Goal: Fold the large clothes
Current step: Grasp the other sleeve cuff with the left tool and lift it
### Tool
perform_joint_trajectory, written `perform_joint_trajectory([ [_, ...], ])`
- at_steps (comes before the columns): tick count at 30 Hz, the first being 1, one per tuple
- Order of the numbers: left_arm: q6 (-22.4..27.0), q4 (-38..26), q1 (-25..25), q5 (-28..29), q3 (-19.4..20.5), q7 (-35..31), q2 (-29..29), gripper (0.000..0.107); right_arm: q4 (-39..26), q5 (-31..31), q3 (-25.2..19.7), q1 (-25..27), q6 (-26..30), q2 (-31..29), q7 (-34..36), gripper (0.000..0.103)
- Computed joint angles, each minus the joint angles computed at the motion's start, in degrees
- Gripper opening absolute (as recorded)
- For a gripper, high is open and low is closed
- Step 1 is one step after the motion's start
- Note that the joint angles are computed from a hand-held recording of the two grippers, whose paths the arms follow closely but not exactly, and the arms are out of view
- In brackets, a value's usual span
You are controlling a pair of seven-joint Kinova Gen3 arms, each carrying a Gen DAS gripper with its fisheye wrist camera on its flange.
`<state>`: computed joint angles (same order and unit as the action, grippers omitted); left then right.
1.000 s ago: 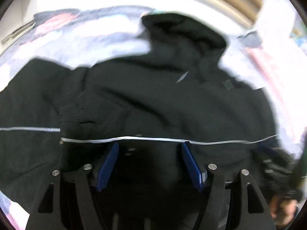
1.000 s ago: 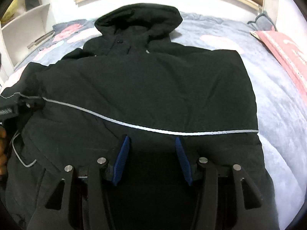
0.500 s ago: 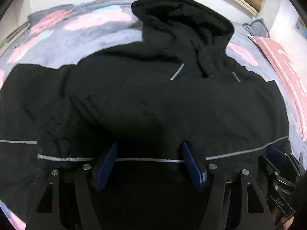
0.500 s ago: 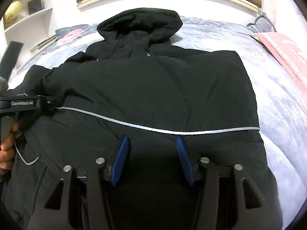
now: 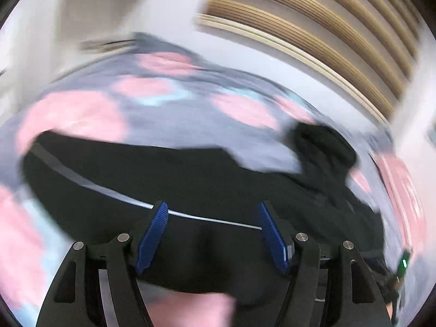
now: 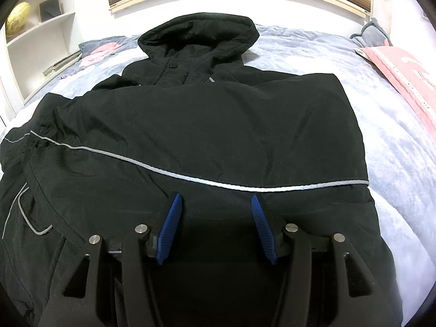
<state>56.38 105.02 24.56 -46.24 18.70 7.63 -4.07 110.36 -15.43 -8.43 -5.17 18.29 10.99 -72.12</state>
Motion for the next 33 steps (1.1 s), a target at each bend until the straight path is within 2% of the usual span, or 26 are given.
perform_joint_trajectory([
  [4,0.6,10.6,-0.2,0.4,-8.4,7.1,-10.6,0.07,0.1,0.0,0.0,0.0,-0.1,-0.1,0.0,0.057],
  [7,-4.0,17.0,-7.3,1.9,-10.7,6.6,-16.9,0.07,0.1,0.1,0.1,-0.2,-0.1,-0.1,-0.1,0.057],
  [10,-11.0,22.0,-13.8,3.4,-12.6,6.2,-19.7,0.07,0.2,0.0,0.0,-0.1,-0.2,0.0,0.1,0.057],
  [12,-13.6,23.8,-17.7,3.8,-13.1,6.6,-19.3,0.07,0.1,0.0,0.0,-0.1,-0.2,0.0,0.0,0.058],
  [15,-17.6,26.8,-25.2,3.3,-10.8,9.0,-18.3,0.07,0.1,0.2,0.1,-0.2,-0.3,0.0,-0.1,0.058],
  [17,-21.5,29.8,-30.5,1.1,-9.1,13.3,-18.2,0.07,0.1,0.1,0.0,-0.1,-0.3,0.0,0.0,0.058],
  [20,-28.5,34.2,-32.7,-5.0,-10.6,20.2,-18.5,0.07,0.3,0.2,0.0,-0.2,-0.5,0.0,-0.1,0.059],
  [22,-33.1,36.0,-36.0,-9.7,-9.5,22.8,-17.7,0.07,0.4,0.3,0.1,-0.3,-0.6,0.0,-0.2,0.059],
  [25,-37.2,36.6,-42.6,-11.7,-5.0,21.5,-16.4,0.07,0.2,0.9,0.4,-0.6,-0.6,0.0,-0.7,0.06],
  [27,-36.6,36.0,-45.5,-10.4,-1.5,19.7,-16.1,0.07,0.1,1.3,0.5,-0.8,-0.7,0.1,-1.1,0.06],
  [28,-36.1,35.7,-46.7,-10.3,0.3,19.4,-15.9,0.066,0.0,1.4,0.6,-0.8,-0.7,0.1,-1.2,0.06],
  [29,-35.9,35.3,-47.8,-10.9,1.6,19.2,-15.4,0.042,0.0,1.5,0.5,-0.8,-0.7,0.2,-1.3,0.06],
  [31,-34.1,34.1,-48.6,-10.2,4.3,17.1,-14.8,0.028,-0.1,1.9,0.6,-0.9,-0.8,0.3,-1.6,0.06],
  [33,-29.6,32.1,-49.4,-8.8,8.3,15.1,-14.3,0.022,-0.1,1.8,0.4,-0.8,-0.8,0.3,-1.6,0.06],
])
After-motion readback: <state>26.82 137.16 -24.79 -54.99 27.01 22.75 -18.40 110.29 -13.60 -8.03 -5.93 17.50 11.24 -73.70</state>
